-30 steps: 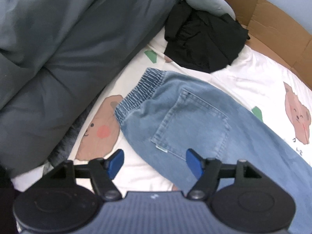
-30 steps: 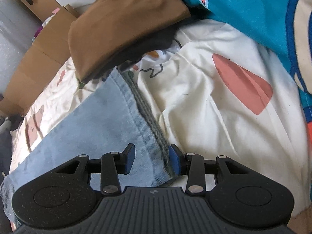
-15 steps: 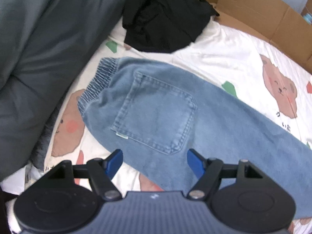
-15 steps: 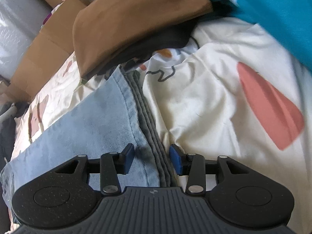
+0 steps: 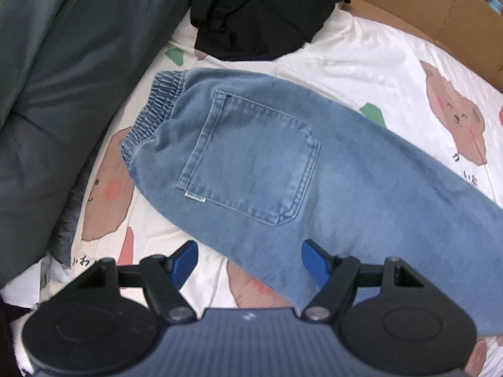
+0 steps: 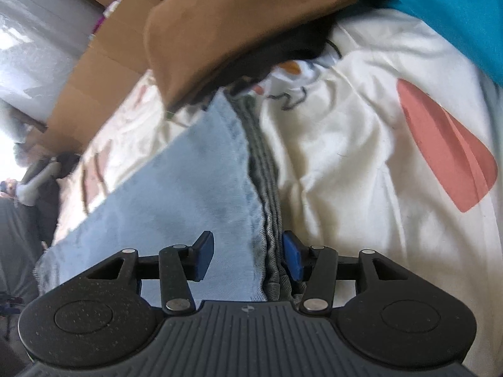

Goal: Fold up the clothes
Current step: 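Pinch the folded jeans leg edge with the right gripper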

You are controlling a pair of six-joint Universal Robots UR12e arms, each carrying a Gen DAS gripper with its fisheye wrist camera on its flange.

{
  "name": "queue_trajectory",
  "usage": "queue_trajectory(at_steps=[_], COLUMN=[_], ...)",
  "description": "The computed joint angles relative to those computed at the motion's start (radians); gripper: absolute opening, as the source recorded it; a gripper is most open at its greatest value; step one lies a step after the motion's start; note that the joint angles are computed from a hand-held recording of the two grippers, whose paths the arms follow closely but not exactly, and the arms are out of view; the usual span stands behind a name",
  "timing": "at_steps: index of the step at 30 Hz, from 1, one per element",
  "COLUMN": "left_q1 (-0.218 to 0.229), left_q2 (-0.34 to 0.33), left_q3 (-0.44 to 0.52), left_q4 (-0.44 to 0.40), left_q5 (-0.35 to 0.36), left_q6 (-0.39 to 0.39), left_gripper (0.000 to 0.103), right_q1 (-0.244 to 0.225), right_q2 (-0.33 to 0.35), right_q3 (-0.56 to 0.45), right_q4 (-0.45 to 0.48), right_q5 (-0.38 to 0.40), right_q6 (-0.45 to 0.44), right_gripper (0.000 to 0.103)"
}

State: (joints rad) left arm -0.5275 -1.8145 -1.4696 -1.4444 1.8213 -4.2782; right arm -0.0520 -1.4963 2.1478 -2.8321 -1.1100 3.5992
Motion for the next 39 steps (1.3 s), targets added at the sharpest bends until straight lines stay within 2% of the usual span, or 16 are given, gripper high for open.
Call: queue_trajectory(at_steps=[6,11,15,18,21,23,25,26,32,39], left_q1=[-0.004,-0.007,-0.011,-0.013,-0.014,-0.015,-0.016,-0.016,-0.016,-0.017], left_q2=[-0.002,-0.013,-0.021,-0.029,-0.033,-0.034,-0.034,-0.033,-0.024,-0.005], left_q3=[0.0,0.006,0.006,0.007,0.004,0.001,-0.002,-0.005,-0.019,-0.036], left_q4=[0.002,0.003,0.005,0.005,0.018,0.029,0.033,0.036,0.039,0.033], left_q5=[-0.003,-0.01,-0.023,-0.034,-0.044,-0.049,-0.052,-0.052,-0.053,-0.047], left_q6=[0.005,0.011,0.016,0.022,0.021,0.027,0.024,0.018,0.008,-0.011], left_gripper=[0.075,0.075,0.075,0.075,0.075,0.075,0.075,0.075,0.075,0.075], right_q1=[-0.001,0.009,0.008,-0.004,-0.013,-0.019,-0.023,-0.025,-0.019,0.03], right_q2=[0.001,0.026,0.059,0.074,0.072,0.065,0.057,0.052,0.028,0.006], right_q3=[-0.012,-0.032,-0.038,-0.026,-0.032,-0.038,-0.041,-0.041,-0.045,-0.068], right_q4=[-0.022,-0.014,-0.021,-0.05,-0.018,0.026,0.056,0.064,0.053,0.045], right_q5=[0.058,0.029,-0.003,0.014,0.051,0.064,0.065,0.064,0.09,0.068], right_q6=[-0.011,-0.009,0.047,0.107,0.08,0.049,0.037,0.033,-0.005,-0.058], right_gripper=[0.051,0.051,0.051,0.051,0.05,0.039,0.016,0.013,0.012,0.012])
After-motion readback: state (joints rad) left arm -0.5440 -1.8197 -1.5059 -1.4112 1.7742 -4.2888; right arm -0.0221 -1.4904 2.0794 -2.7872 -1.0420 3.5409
